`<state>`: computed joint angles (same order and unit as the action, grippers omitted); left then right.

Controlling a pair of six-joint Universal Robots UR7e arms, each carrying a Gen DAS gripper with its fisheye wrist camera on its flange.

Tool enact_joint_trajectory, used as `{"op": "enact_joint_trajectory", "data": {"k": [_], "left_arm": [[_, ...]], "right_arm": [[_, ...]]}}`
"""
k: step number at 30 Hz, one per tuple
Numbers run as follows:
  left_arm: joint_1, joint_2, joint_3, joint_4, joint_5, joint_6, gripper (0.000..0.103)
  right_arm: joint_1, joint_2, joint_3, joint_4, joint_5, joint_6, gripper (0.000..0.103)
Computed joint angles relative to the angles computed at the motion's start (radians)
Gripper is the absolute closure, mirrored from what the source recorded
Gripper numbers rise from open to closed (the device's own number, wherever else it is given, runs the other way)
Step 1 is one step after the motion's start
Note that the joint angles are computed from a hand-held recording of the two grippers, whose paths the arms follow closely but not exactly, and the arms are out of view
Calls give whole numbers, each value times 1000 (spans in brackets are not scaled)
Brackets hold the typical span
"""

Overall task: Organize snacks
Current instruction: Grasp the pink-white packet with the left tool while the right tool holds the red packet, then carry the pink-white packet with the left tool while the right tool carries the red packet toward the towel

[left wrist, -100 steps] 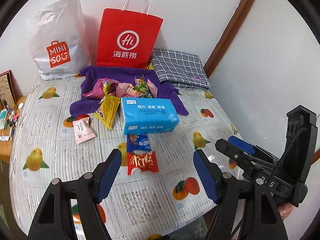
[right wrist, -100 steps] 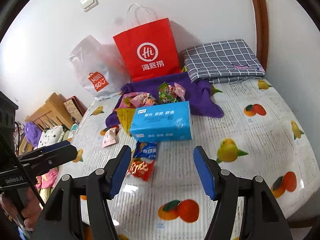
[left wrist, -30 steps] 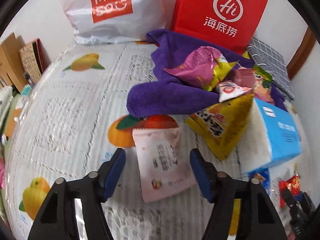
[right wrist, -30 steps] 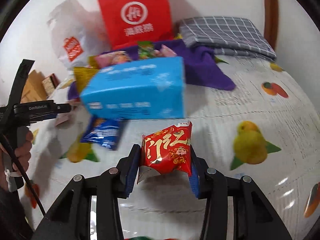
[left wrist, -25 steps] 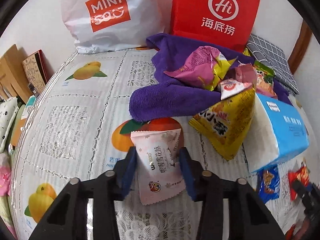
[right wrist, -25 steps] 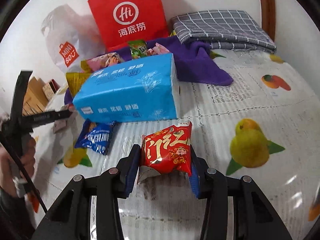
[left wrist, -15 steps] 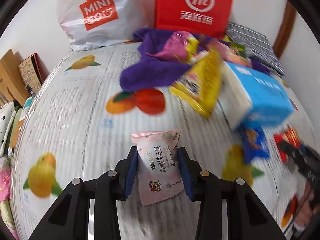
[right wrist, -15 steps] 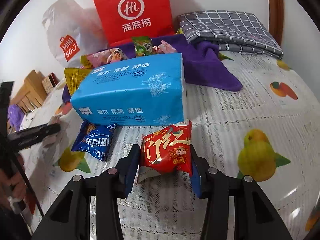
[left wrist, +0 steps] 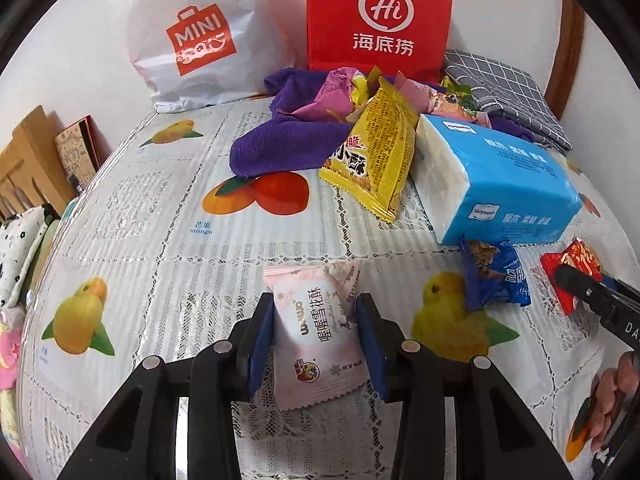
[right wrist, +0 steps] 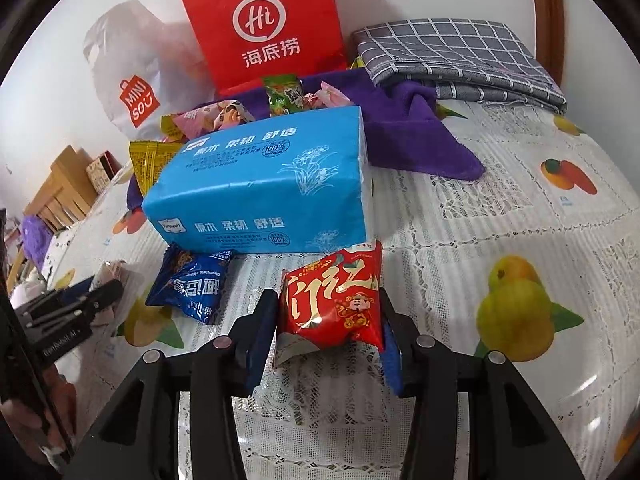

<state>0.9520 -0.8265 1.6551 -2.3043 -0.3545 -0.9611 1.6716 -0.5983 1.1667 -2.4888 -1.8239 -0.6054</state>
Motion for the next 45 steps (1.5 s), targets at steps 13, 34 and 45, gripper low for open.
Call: {"op": "enact_joint_trajectory", "data": {"k": [13,34,45], "left_arm": [[-2,0,-7,46,6,-39,64],[-2,-5,22,-72,-13,-12,64],[-3,-3,16,-41,-7,-30,65]], "right_arm": [[13,12,2,-30,-40,-29,55],[14,16,8,-52,-53,-58,55],[8,12,4,-40,-37,-50,56]]}}
